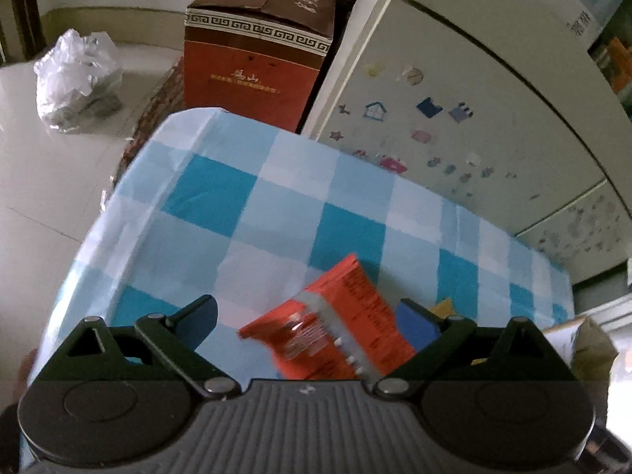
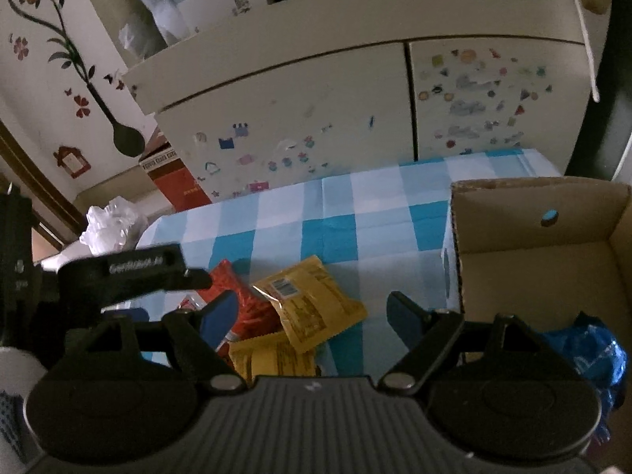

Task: Organize snacks
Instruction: 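Grasp the orange-red bag with the left gripper while the right gripper grasps the yellow bag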

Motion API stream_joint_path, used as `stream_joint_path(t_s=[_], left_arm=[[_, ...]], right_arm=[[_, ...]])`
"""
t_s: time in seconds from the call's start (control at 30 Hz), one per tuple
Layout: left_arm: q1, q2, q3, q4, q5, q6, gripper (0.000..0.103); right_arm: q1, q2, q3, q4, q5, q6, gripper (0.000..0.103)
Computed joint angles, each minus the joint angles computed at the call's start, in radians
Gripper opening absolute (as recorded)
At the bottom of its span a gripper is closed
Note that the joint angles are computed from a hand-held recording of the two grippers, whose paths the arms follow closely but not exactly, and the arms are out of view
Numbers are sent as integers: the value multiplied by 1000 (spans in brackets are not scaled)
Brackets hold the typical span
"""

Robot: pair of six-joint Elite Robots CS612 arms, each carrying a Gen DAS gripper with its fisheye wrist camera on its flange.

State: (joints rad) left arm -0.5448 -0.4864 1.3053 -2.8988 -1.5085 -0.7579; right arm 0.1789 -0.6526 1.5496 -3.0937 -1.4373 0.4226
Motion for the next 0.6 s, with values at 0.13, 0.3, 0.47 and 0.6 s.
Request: stream_joint_path(t_s=[0.13,0.3,0.47,0.6], left_arm=[[-4,21,-32,13,-11,-8,102],[-10,38,-57,71,14,-3,102],[-10,28,-37,73,44,30,103],[2,11,-15,96,46,25,103]], right_arm=[[1,8,-9,11,-7,-12,83],[1,19,-22,32,-13,-24,83],[1,30,-34,40,-8,-26,83],[2,43,-48,41,1,-40,83]])
